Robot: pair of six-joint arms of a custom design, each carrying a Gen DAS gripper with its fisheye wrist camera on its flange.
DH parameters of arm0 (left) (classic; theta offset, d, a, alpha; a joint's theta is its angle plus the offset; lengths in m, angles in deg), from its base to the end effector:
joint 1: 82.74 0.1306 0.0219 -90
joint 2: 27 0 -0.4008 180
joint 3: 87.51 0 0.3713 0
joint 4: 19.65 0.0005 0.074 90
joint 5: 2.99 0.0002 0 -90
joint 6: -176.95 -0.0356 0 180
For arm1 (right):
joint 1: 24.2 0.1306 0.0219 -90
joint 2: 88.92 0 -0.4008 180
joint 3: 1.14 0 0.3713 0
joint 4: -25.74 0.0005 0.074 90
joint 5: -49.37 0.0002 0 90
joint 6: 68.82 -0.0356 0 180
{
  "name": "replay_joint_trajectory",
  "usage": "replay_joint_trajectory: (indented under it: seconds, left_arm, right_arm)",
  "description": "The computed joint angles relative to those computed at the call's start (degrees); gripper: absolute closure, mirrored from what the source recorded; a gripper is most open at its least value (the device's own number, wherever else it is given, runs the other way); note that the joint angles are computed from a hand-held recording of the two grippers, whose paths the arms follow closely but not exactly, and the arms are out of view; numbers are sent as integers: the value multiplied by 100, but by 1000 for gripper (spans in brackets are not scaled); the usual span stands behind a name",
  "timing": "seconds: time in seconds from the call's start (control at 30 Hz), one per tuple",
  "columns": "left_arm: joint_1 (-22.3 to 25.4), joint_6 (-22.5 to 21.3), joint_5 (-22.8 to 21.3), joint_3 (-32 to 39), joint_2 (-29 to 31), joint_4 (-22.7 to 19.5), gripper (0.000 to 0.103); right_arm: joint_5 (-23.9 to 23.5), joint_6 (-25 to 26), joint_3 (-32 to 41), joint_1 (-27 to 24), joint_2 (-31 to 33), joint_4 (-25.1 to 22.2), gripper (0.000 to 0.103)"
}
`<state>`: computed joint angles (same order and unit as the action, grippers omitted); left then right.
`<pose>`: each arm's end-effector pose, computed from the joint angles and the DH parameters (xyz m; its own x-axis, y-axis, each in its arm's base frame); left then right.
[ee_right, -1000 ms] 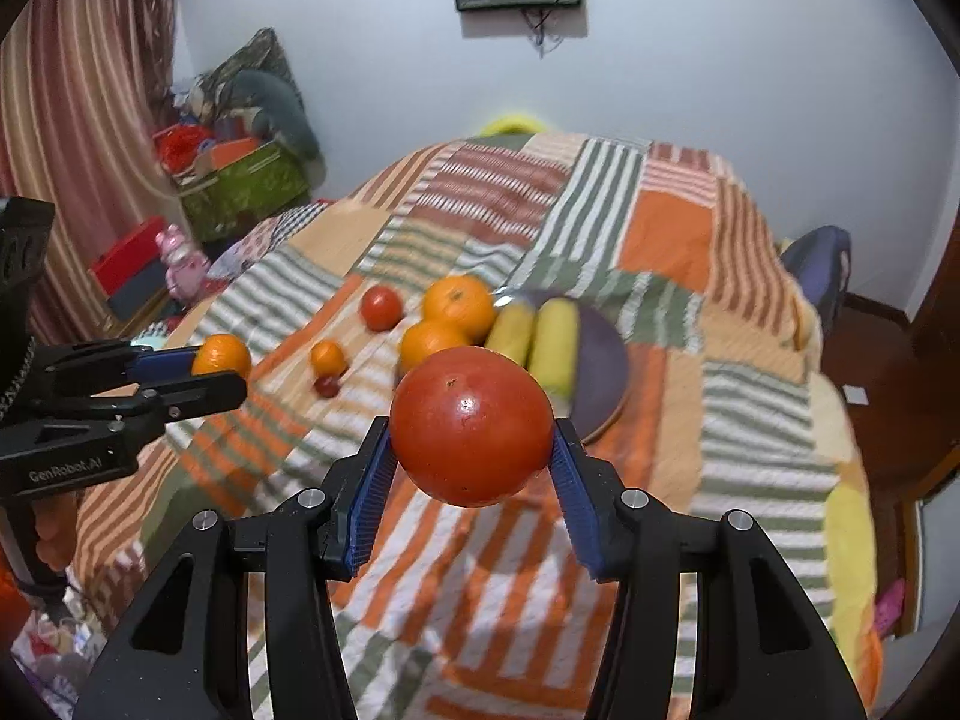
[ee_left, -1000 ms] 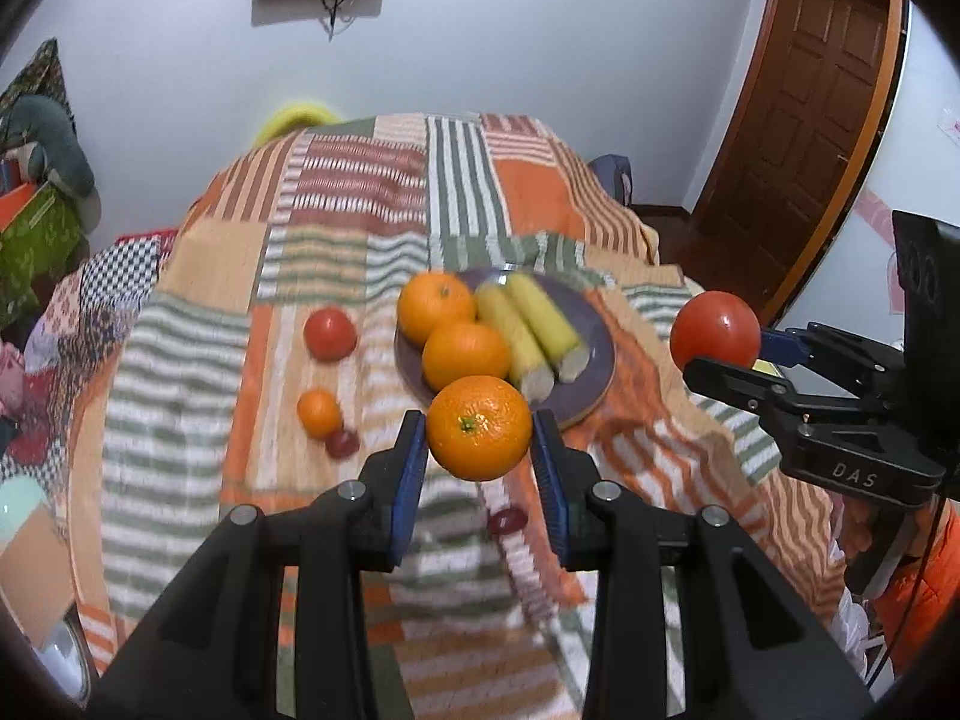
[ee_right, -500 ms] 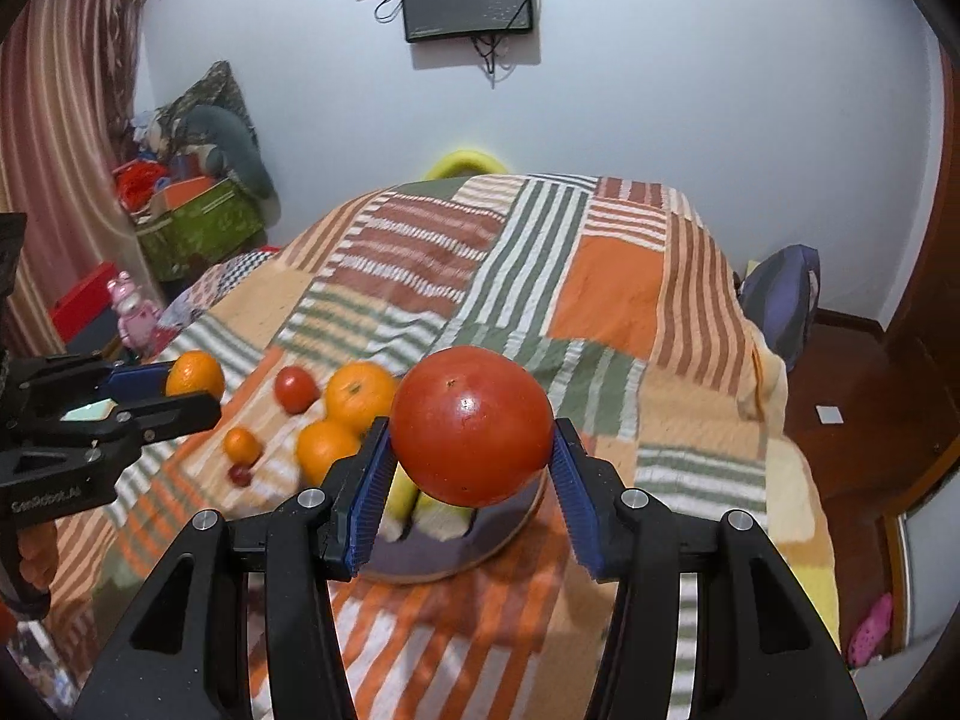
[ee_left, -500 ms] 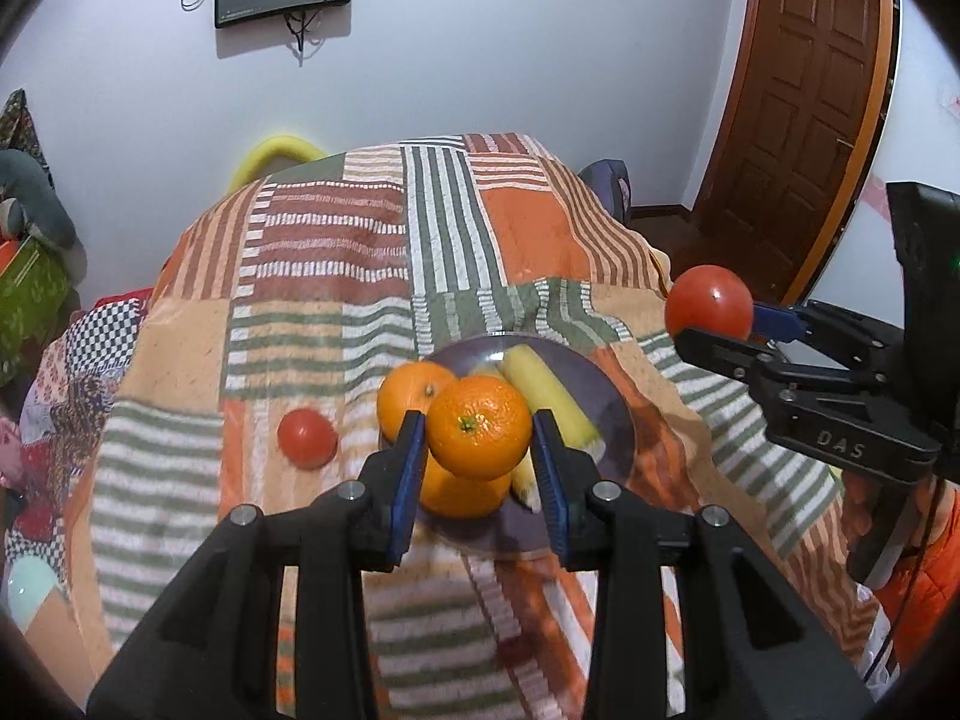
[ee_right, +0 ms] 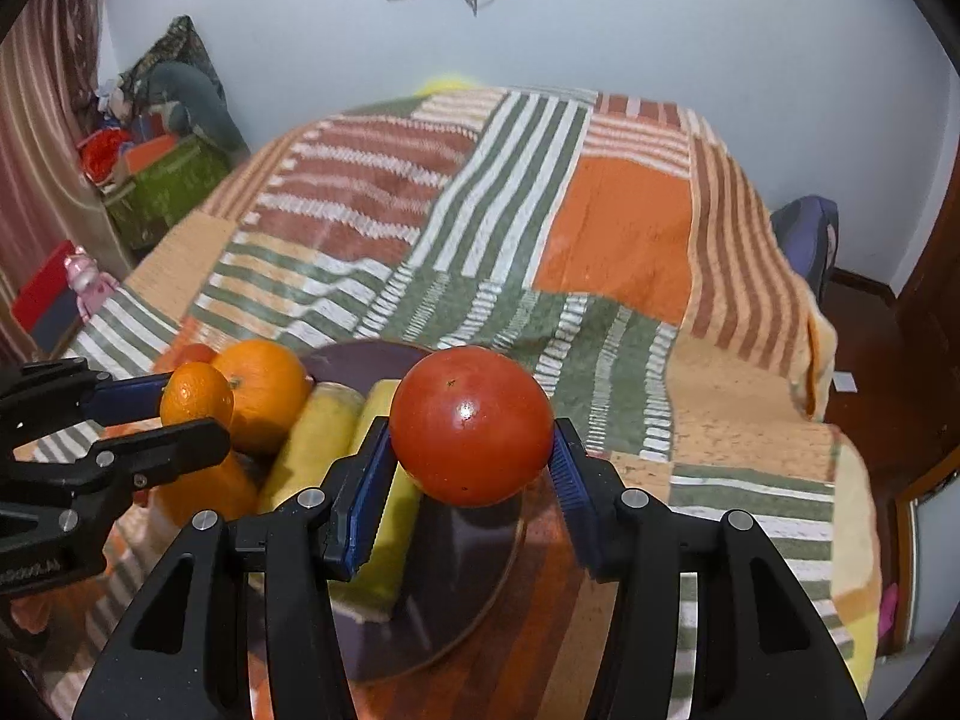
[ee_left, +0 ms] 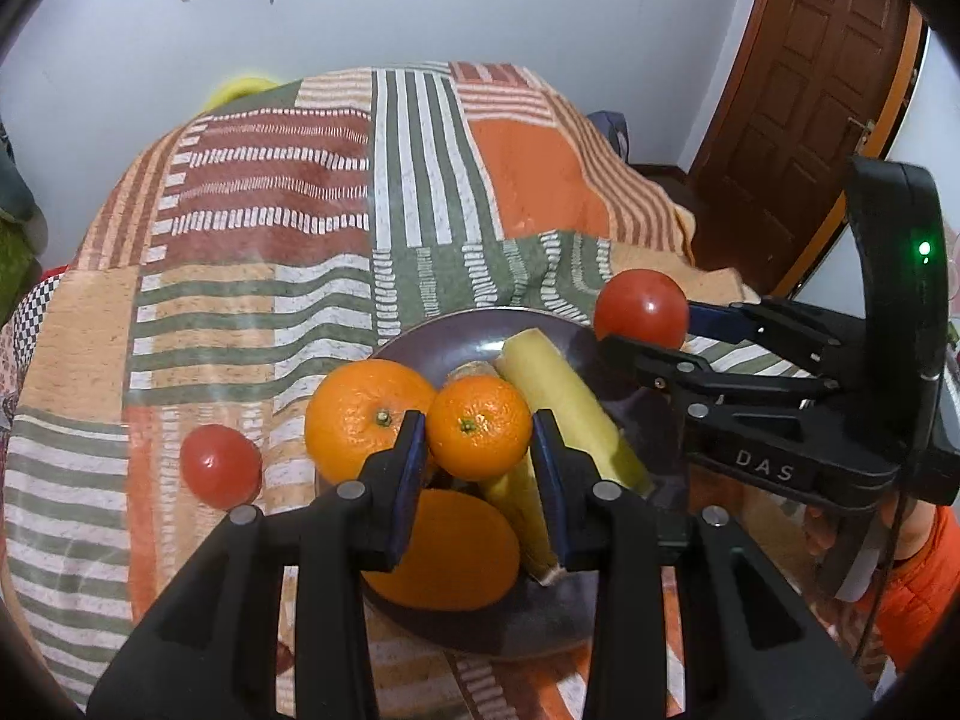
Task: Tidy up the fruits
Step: 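Set the tangerine on the purple plate with the left gripper while the right gripper sets the tomato there, then grasp another small tangerine from the blanket with the left gripper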
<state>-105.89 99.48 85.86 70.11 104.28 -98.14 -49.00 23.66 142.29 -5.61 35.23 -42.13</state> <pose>0.6310 -0.2696 0.5099 -0.7916 0.1025 -0.6024 0.2151 0.9695 -0.1177 0.6330 0.2179 0.5028 -0.6926 -0.2781 -0.6655 -0.4370 0.8958 0.0804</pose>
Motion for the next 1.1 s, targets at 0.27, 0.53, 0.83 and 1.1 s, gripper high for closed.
replay_joint_trajectory:
  seconds: [0.27,0.53,0.83,1.1]
  left_arm:
    - [20,84,14,-157,26,172,64]
    - [-5,54,-199,-400,-230,256,48]
    - [259,23,-475,-1503,-1137,652,43]
    - [680,91,-683,-2671,-1802,680,43]
  right_arm:
    - [24,-3,328,-13,295,-231,55]
    - [245,211,472,89,335,-421,53]
    - [189,195,35,225,-114,-16,40]
    - [31,220,-40,426,-371,164,39]
